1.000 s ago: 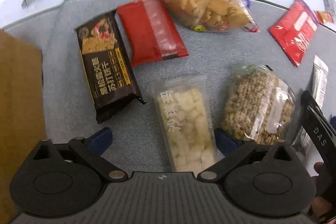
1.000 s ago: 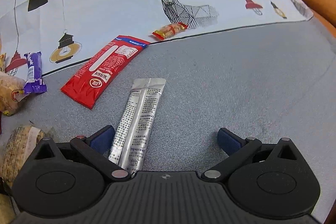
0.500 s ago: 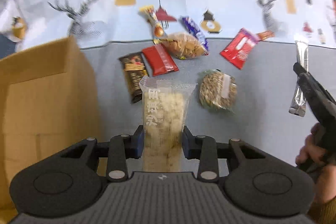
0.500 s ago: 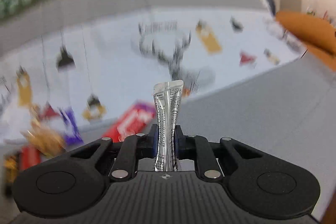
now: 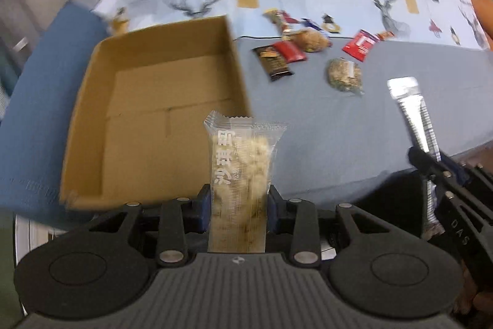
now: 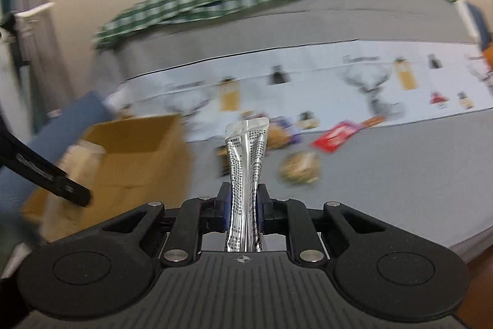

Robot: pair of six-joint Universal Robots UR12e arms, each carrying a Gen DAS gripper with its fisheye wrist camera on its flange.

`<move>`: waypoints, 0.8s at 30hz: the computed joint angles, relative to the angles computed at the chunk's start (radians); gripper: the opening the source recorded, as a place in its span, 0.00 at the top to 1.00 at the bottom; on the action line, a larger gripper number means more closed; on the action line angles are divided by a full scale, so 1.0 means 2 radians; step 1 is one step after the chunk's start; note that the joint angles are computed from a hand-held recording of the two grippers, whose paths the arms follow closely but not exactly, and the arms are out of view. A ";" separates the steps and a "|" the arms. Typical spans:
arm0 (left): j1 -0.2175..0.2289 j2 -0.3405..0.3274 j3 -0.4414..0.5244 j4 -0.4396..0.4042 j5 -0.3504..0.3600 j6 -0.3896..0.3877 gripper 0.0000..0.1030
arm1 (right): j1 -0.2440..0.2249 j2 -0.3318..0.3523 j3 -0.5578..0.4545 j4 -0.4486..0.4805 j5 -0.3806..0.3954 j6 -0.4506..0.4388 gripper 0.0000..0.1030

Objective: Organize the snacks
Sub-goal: 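Carry the foil stick with the right tool while the left tool carries the cracker bar to the box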

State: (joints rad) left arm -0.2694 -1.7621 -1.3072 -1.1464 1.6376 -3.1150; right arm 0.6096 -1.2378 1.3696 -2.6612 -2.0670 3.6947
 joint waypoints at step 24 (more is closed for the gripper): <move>0.048 0.099 -0.130 0.109 -0.043 -0.030 0.62 | 0.061 0.049 -0.111 0.074 0.002 -0.114 0.83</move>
